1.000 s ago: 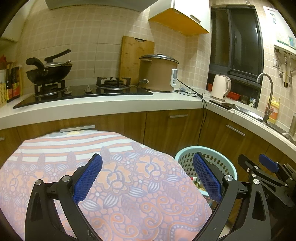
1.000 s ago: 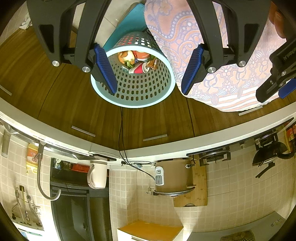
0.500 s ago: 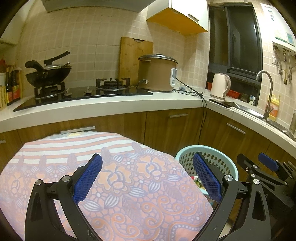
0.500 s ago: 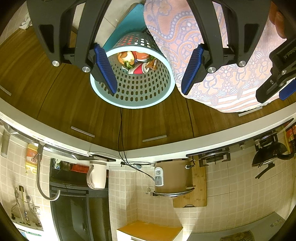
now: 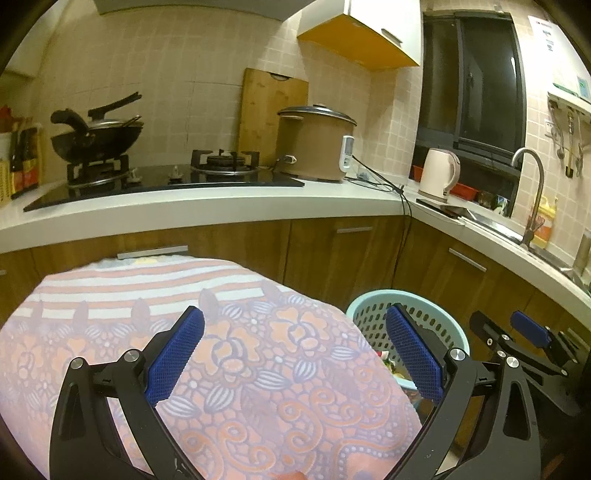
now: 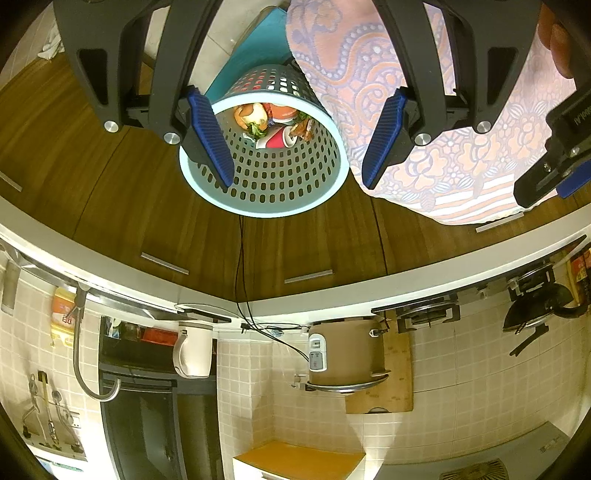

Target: Collect trash

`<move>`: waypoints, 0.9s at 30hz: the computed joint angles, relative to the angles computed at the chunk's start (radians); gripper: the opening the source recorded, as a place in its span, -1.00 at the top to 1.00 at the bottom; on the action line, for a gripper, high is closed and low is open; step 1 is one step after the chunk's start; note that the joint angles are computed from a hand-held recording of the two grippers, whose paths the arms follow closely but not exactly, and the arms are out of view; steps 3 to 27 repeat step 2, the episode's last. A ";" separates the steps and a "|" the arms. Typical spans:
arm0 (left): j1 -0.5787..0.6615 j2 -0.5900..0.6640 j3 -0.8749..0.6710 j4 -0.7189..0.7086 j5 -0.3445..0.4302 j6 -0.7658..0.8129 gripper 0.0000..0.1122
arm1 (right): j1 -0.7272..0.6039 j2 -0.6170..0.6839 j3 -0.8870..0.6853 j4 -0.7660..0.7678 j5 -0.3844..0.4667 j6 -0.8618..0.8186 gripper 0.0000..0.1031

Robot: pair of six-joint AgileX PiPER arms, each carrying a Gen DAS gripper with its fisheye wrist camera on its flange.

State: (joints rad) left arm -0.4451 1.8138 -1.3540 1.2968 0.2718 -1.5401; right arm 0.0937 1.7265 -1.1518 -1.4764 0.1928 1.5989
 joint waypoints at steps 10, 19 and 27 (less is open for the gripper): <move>0.003 0.004 -0.006 -0.023 0.001 0.023 -0.70 | 0.003 -0.001 -0.006 0.034 0.005 -0.035 -0.31; 0.003 0.004 -0.006 -0.023 0.001 0.023 -0.70 | 0.003 -0.001 -0.006 0.034 0.005 -0.035 -0.31; 0.003 0.004 -0.006 -0.023 0.001 0.023 -0.70 | 0.003 -0.001 -0.006 0.034 0.005 -0.035 -0.31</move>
